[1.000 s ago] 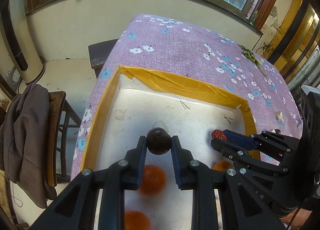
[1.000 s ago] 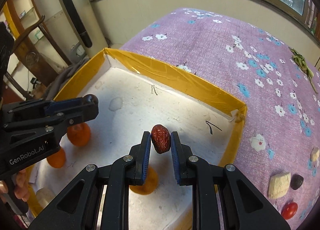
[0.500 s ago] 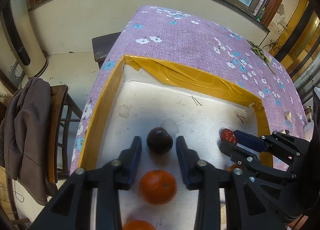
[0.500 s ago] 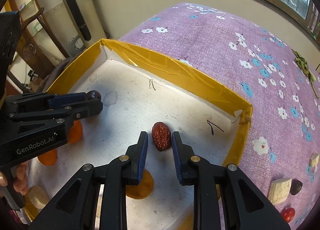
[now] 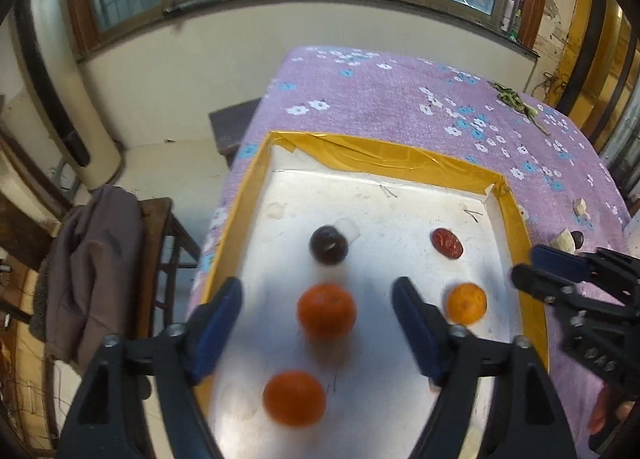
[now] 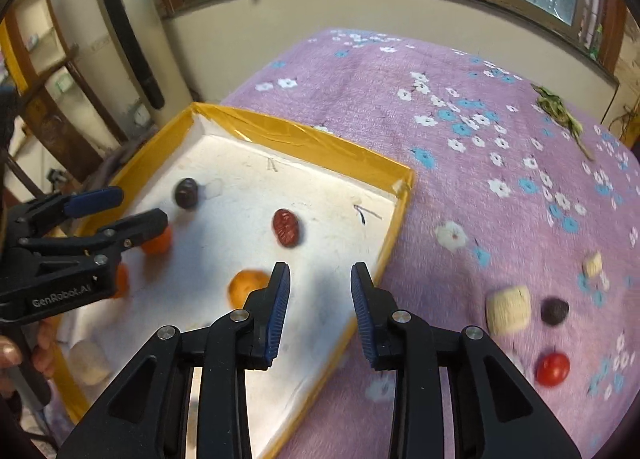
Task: Organize fruits
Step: 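Move both grippers back toward the pale cylinder and red tomato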
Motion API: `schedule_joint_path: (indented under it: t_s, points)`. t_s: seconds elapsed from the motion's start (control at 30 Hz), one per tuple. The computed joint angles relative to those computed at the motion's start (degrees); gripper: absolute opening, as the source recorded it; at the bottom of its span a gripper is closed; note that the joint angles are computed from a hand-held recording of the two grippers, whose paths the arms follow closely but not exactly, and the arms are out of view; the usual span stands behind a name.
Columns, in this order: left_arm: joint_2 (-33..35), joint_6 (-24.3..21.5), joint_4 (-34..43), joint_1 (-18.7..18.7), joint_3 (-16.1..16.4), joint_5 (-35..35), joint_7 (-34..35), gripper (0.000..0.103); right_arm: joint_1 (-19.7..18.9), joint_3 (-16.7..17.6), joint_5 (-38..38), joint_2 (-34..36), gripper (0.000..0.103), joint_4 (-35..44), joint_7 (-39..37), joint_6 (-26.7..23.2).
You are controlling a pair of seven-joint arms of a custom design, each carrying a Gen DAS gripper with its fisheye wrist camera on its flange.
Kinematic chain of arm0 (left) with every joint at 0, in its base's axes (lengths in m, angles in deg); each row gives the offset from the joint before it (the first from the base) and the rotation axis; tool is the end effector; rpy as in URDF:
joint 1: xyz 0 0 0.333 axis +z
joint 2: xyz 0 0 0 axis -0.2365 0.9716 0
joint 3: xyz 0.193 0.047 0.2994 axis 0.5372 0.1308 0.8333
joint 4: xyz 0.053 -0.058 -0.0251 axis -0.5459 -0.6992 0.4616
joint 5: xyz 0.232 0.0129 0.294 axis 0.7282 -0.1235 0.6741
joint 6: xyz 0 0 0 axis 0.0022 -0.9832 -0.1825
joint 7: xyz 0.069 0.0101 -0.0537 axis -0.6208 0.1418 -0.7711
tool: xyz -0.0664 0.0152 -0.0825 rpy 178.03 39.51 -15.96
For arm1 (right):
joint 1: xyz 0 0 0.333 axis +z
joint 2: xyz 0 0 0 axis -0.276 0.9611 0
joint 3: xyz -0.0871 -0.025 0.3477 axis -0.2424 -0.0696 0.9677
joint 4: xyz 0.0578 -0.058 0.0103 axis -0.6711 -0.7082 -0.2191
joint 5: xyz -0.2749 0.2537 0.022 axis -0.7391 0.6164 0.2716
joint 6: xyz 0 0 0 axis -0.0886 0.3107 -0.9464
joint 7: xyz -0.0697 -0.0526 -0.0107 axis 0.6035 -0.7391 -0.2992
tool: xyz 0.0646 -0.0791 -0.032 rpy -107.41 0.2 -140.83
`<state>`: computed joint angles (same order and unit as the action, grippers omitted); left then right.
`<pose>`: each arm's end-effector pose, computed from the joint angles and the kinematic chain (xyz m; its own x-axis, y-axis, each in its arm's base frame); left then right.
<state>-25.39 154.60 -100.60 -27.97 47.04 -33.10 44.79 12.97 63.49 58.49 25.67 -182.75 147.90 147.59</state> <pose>0.5416 -0.2547 0.4684 -0.2536 -0.9672 0.0124 -0.7945 0.2009 -0.5731 0.5132 0.3445 0.4632 0.1179 -0.9886 -0.0938 -0.8275 -0.0456 -0.5596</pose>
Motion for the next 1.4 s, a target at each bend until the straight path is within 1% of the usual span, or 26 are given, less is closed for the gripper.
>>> schedule_joint_path:
  t_s: [0.03, 0.07, 0.1, 0.17, 0.23, 0.27, 0.3, 0.33, 0.37, 0.4, 0.47, 0.7, 0.87, 0.97, 1.07, 1.23, 1.33, 1.4]
  points:
    - [-1.14, 1.17, -1.48, -0.44, 0.56, 1.63, -1.83, 0.085, 0.84, -0.64, -1.81, -1.35, 0.034, -1.13, 2.61, -0.39]
    - [-1.97, 1.67, -2.47, -0.64, 0.75, 2.73, -3.30, 0.089, 1.35, -0.85, -3.71, -2.21, 0.034, -1.68, 4.74, -1.33]
    - [-2.86, 2.03, -3.46, -0.86, 0.99, 4.28, -5.51, 0.092, 1.38, -0.72, -5.05, -3.06, 0.034, -2.38, 6.18, -1.64]
    - [-4.90, 3.97, -6.15, -0.89, 1.02, 7.44, -10.42, 0.095, 1.39, -0.21, -8.45, -5.66, 0.034, -5.05, 10.53, -1.71]
    - [-6.67, 5.06, -8.28, -0.62, 0.45, 11.02, -15.31, 0.096, 0.73, 0.92, -11.06, -7.70, 0.036, -7.12, 14.13, -2.27]
    - [-7.43, 5.47, -9.11, -0.33, 0.02, 13.09, -17.84, 0.096, 0.27, 1.51, -12.21, -8.63, 0.041, -8.14, 15.93, -2.34]
    - [-8.17, 5.75, -9.89, 0.03, -0.49, 14.90, -20.08, 0.097, -0.17, 2.15, -13.28, -9.44, 0.048, -8.95, 17.54, -2.51]
    - [-8.97, 5.82, -10.63, 0.39, -1.12, 16.77, -22.42, 0.097, -0.51, 2.77, -15.58, -10.82, 0.050, -10.34, 20.66, -2.91]
    - [-9.66, 5.89, -11.29, 0.75, -1.77, 17.66, -23.75, 0.098, -1.03, 3.47, -17.44, -11.89, 0.055, -11.45, 22.91, -3.09]
    - [-10.18, 5.80, -11.76, 1.08, -2.40, 18.17, -24.52, 0.098, -1.63, 4.12, -18.50, -12.70, 0.056, -12.32, 24.13, -3.09]
    - [-11.18, 4.72, -12.44, 1.48, -3.85, 19.73, -26.55, 0.099, -2.76, 5.38, -20.47, -14.59, 0.057, -14.34, 26.43, -2.92]
    - [-12.94, 1.20, -12.85, 0.61, -7.33, 20.36, -30.16, 0.099, -6.49, 8.29, -22.01, -20.51, 0.057, -20.09, 27.40, -1.49]
    - [-13.14, -1.26, -11.70, -0.86, -9.14, 21.45, -32.79, 0.099, -10.02, 9.34, -21.48, -25.09, 0.057, -25.03, 26.64, 1.65]
    - [-12.71, -2.51, -10.75, -2.28, -9.78, 21.42, -33.20, 0.099, -12.61, 9.61, -20.31, -27.72, 0.058, -28.06, 25.68, 3.44]
    - [-12.04, -3.60, -9.66, -3.66, -10.12, 22.06, -33.97, 0.099, -15.29, 9.09, -18.19, -29.92, 0.058, -31.25, 24.01, 5.20]
    - [-10.65, -5.38, -7.90, -5.99, -10.19, 21.33, -33.47, 0.099, -18.94, 8.13, -14.35, -28.93, 0.058, -33.24, 17.82, 7.68]
    - [-9.80, -6.97, -6.84, -7.28, -10.02, 20.83, -33.20, 0.099, -21.50, 7.78, -12.76, -25.89, 0.058, -32.81, 14.35, 11.23]
    - [-9.10, -7.57, -6.10, -8.01, -9.84, 20.22, -32.78, 0.099, -22.54, 7.65, -11.48, -24.03, 0.058, -32.34, 12.57, 13.16]
